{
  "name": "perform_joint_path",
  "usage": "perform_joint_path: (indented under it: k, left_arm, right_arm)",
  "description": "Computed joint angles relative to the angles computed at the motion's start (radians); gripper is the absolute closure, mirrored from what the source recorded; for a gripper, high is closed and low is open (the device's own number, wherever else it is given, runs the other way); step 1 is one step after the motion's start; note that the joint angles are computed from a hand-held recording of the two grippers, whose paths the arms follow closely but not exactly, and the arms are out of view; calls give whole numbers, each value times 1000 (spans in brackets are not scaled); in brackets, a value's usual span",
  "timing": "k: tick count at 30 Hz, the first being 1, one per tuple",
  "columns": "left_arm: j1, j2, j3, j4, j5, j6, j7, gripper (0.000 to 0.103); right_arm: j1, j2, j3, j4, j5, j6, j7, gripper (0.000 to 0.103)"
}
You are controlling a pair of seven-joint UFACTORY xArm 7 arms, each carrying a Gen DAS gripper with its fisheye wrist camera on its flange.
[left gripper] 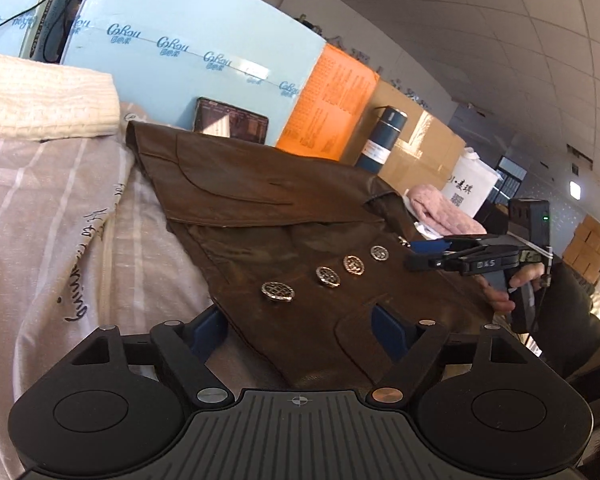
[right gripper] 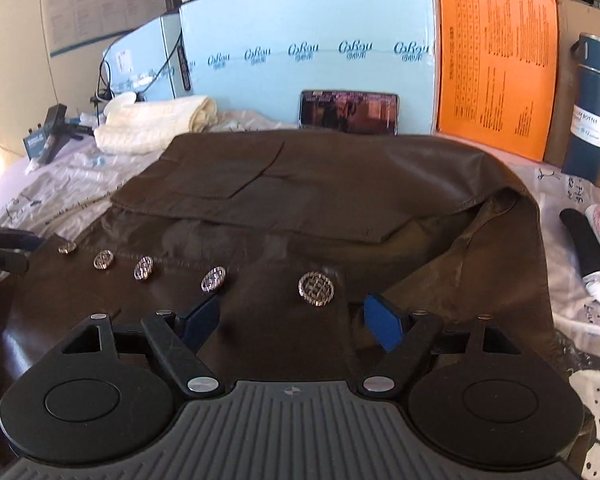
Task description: Fold clothes
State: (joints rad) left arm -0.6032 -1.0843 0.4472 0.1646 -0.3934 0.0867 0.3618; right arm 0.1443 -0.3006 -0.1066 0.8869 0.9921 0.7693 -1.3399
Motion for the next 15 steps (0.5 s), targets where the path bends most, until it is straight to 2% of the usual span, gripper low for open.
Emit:
perform_joint_path:
  k: [3,4,5,6,7,8,10,15]
  left_arm:
    - [-53,-55,34,-28,7,-23,45,23]
    - [-58,-51,23,-36,9,-45,43,26]
    - [-64,-46,12,-44,13,-68,40,51]
    - [-57,-29,-12,-49,24,-88,31,69]
    - [-29,5,-60,-50,43,-103,14,98]
    - [-7,30,-97,-52,61,-118,-1,100]
    - [-11,50,-103,-52,86,-156,-22,100]
    - [-49,113,-84,-11,165,-277,-44,101]
  right_arm:
    - [0,-4,-5,-19,10,-3,-17,33]
    - [0,-6,-11,-22,22,4,-28,39]
    - [-1,-12,-13,-30,32,3,-36,42]
    - [-2,-20,-16,-39,42,3,-48,50]
    - [-2,-33,-19,-51,49,1,-70,58]
    - [0,-46,-23,-62,57,1,-94,62]
    - [6,-71,-34,-82,78,5,-144,75]
    - [24,-97,-55,-78,185,-18,-233,79]
